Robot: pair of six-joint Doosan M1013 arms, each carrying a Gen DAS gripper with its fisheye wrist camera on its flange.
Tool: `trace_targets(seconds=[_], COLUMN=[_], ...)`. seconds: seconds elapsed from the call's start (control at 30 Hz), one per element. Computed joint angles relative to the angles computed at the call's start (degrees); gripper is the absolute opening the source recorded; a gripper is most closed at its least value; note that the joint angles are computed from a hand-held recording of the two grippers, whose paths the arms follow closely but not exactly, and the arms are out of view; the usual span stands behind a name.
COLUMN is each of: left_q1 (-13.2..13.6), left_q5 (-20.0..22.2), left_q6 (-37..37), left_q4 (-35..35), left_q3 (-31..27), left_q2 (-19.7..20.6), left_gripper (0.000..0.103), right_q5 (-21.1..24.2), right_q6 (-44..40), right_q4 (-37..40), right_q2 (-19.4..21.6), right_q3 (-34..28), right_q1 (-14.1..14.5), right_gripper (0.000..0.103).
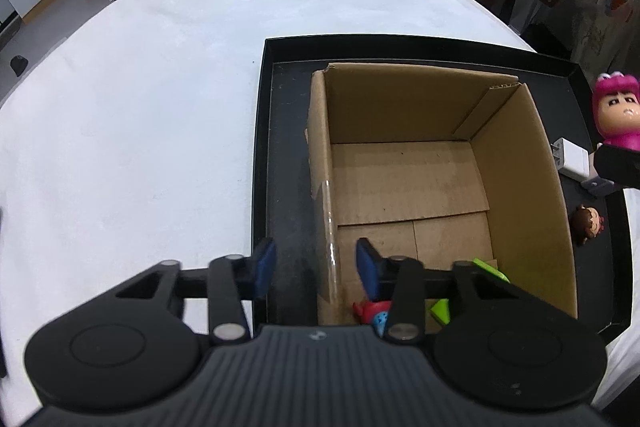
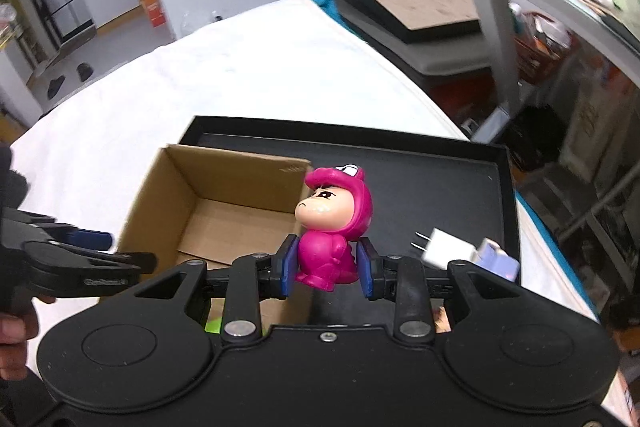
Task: Organize rigid objects
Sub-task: 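Lower the pink dinosaur into the box and open the right gripper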
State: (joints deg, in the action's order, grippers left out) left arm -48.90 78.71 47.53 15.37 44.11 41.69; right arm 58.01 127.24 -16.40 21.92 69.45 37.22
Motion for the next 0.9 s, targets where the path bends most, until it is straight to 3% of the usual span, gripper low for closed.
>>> trace_targets(seconds=[0.37, 0.6, 0.9], left_q1=[1.23, 1.68, 2.54], left_q5=[-4.25, -5.53, -8.86], left_q6=[0.01, -0.23, -0.51], left_q4=[-4.77, -6.24, -8.72], left_q3=[2.78, 3.22, 5.94], left_q2=[-1.02, -1.27, -2.71], left_gripper=[0.012, 0.012, 0.014], right_q5=[1.91, 5.97, 10.06], right_q6=[-8.52, -12.2, -10.19], right_q4=[3.53, 5.78, 8.41], right_q2=[4.42, 8.02, 10.83], right_q3=[-6.73, -11.3, -13.88], right_q1=[1.1, 1.59, 0.92], right_gripper=[0.031, 0.031, 0.031])
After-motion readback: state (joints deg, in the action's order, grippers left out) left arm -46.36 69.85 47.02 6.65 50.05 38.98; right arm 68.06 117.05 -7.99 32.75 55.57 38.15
